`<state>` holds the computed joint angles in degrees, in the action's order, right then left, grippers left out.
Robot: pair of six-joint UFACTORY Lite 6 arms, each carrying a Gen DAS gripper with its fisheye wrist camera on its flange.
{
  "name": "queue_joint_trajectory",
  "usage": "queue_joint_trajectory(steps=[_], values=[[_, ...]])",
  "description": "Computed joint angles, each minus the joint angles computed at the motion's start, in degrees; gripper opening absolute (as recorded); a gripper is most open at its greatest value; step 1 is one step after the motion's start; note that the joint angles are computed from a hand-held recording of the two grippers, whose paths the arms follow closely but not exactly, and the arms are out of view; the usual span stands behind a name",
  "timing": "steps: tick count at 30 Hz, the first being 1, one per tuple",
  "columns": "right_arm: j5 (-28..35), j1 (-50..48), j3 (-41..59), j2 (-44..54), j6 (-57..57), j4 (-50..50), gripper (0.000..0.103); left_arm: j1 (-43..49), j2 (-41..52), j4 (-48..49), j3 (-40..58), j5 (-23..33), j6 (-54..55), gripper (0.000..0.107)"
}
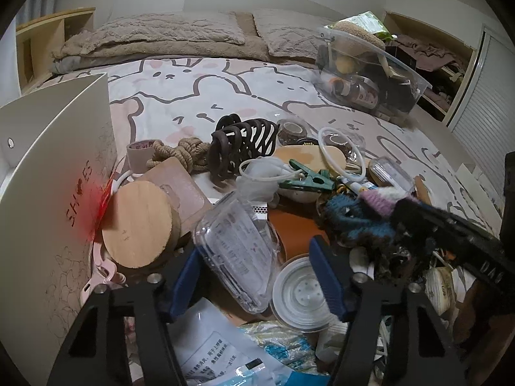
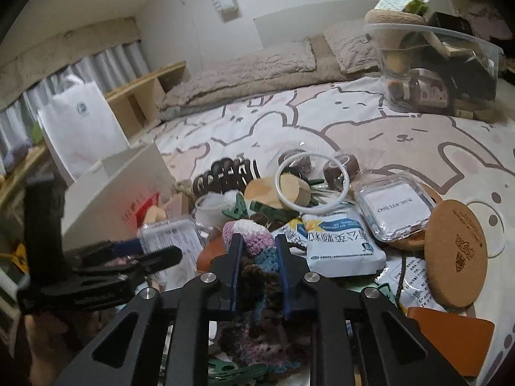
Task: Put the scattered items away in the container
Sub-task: 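Lower the left gripper onto a clear plastic case while the right lowers onto a knitted yarn charm, then grasp the clear plastic case with the left gripper while the right grasps the knitted charm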
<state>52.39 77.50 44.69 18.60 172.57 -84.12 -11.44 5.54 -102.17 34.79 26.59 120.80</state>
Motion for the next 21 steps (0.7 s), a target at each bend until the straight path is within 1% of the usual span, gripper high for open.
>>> queue_joint_trajectory(steps=[2, 3, 5, 7, 9, 10, 17, 21], values=[[1.2, 0.7, -0.6, -0.8, 0.5, 0.5, 0.02, -0.4, 0.4, -1.6, 0.0, -0.3, 1.6, 0.06], [1.8, 1.1, -1.0, -1.4, 0.8, 0.8, 0.02, -0.7, 0.6, -2.7, 0.0, -0.7, 2.7, 0.058], [2.9, 1.8, -1.8, -2.7, 1.4, 1.1, 0.02, -1.2, 0.7, -6.3, -0.3, -1.4, 6.5, 0.041], [3.7, 2.4, -2.3, -3.9, 1.3, 1.6, 0.02, -1.5, 0.8, -8.4, -0.4, -1.7, 9.3, 0.032], [4.8, 3.1, -2.6, -4.7, 1.4, 2.1, 0.02, -1.9, 0.8, -10.8, -0.7, -1.9, 12.0, 0.029], [5.0, 3.3, -2.7, -4.9, 1.4, 2.1, 0.02, -2.0, 1.0, -11.7, -0.8, -1.7, 13.2, 0.025], [7.9, 5.0, -3.4, -6.9, 1.2, 3.3, 0.02, -1.9, 0.5, -10.0, -1.3, 0.4, 12.5, 0.019], [10.3, 6.5, -4.7, -8.8, 1.8, 4.3, 0.02, -3.3, -0.1, -12.5, -2.0, -0.1, 14.8, 0.017]])
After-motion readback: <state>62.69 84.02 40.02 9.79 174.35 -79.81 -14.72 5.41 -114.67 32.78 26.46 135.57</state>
